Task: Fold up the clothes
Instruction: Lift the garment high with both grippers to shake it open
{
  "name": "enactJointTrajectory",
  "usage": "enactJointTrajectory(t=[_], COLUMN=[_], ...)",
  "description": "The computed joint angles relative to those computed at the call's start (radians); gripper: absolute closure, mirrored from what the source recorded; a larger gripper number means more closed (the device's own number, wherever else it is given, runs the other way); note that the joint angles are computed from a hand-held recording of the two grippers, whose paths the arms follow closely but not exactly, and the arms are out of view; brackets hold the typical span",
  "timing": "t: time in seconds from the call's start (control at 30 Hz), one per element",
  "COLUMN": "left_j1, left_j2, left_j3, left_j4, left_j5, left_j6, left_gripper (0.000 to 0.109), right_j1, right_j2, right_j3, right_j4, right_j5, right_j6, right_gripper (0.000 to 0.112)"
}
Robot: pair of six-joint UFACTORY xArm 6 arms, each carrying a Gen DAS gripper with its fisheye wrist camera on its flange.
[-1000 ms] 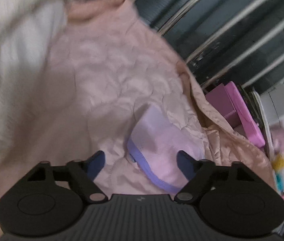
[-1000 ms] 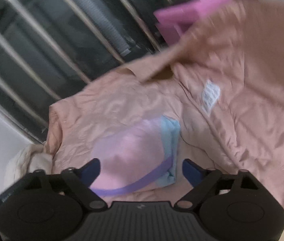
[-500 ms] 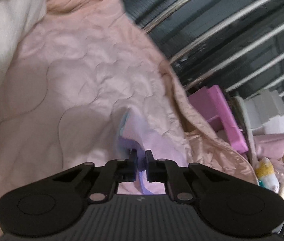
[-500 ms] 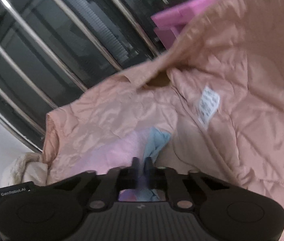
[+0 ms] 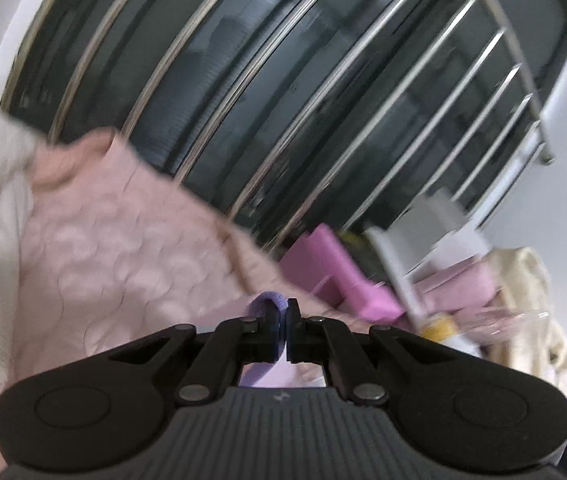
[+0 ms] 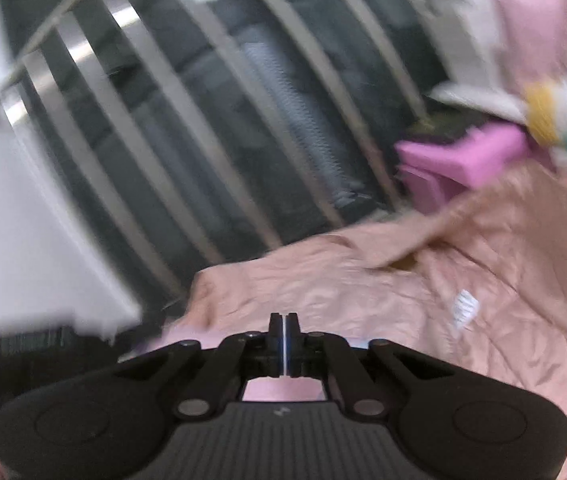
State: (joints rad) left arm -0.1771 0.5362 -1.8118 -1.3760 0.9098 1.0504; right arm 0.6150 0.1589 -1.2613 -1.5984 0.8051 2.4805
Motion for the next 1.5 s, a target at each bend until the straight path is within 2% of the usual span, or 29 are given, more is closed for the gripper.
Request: enactJointTrajectory(t=[0.07,0.1,0.13,0.2,0.27,0.4,0.47,0.5,0.53,0.57,0.67,0.8,0.87,1.0,1.17,1.23,1.3,1.37,1.43,1.5], left_j1=[0.018,0.025,0.03,0.035,0.044,0.071,0.086,0.096,0.111,0.125,0.159,0.207,0.233,0.297,0.357,0.36,0.345,0.307,0.255,0.187], left_j2=[-0.09,-0.132,-0.18,-0.278,-0.35,-0.469,-0.516,-0.536,-0.551,-0.562,-0.597,-0.661,-0.685,-0.717,-0.765,-0.769,-0.759,-0.724,-0.666,-0.584], left_j3=[0.072,0.105,0.142,0.217,0.272,0.361,0.39,0.401,0.408,0.408,0.416,0.445,0.45,0.452,0.479,0.479,0.467,0.432,0.374,0.291], left_j4=[-0.019,-0.024,-0.026,-0.02,-0.011,0.011,0.012,0.011,0.007,0.004,-0.012,-0.048,-0.074,-0.129,-0.177,-0.184,-0.179,-0.159,-0.135,-0.103], left_j5=[0.019,0.027,0.03,0.022,0.033,0.057,0.055,0.056,0.067,0.084,0.121,0.168,0.184,0.254,0.322,0.323,0.293,0.228,0.136,0.007], left_j6=[0.025,0.038,0.052,0.067,0.066,0.058,0.073,0.079,0.078,0.07,0.081,0.137,0.169,0.228,0.321,0.35,0.371,0.376,0.371,0.357], left_gripper=[0.107,0.107,0.107,0.107,0.107,0.107,0.107,0.107,0.107,0.107,0.107,0.107,0.107,0.107,0.107,0.107,0.107,0.107,0.107,0.107], right_j1=[0.092,0.154,0.218,0.307,0.339,0.346,0.354,0.359,0.36,0.359,0.366,0.413,0.443,0.469,0.491,0.477,0.464,0.432,0.369,0.294], right_j2=[0.003,0.014,0.039,0.114,0.184,0.285,0.294,0.291,0.273,0.241,0.145,-0.001,-0.068,-0.174,-0.249,-0.245,-0.241,-0.229,-0.206,-0.162], right_j3=[-0.02,-0.027,-0.043,-0.116,-0.206,-0.34,-0.346,-0.345,-0.329,-0.294,-0.204,-0.106,-0.073,-0.047,-0.046,-0.072,-0.099,-0.134,-0.178,-0.244], right_j4=[0.032,0.028,0.003,-0.004,0.016,0.093,0.115,0.13,0.147,0.15,0.12,0.036,-0.002,-0.057,-0.095,-0.09,-0.085,-0.06,-0.019,0.03], right_j5=[0.099,0.188,0.286,0.419,0.442,0.499,0.526,0.54,0.539,0.524,0.505,0.562,0.592,0.589,0.579,0.564,0.55,0.512,0.445,0.386], right_j6=[-0.144,-0.209,-0.279,-0.445,-0.588,-0.717,-0.736,-0.74,-0.73,-0.703,-0.617,-0.579,-0.603,-0.668,-0.719,-0.737,-0.756,-0.778,-0.812,-0.858], right_gripper=[0.07,0.041,0.03,0.029,0.031,0.033,0.055,0.079,0.099,0.104,0.107,0.108,0.108,0.108,0.108,0.108,0.108,0.108,0.108,0.108])
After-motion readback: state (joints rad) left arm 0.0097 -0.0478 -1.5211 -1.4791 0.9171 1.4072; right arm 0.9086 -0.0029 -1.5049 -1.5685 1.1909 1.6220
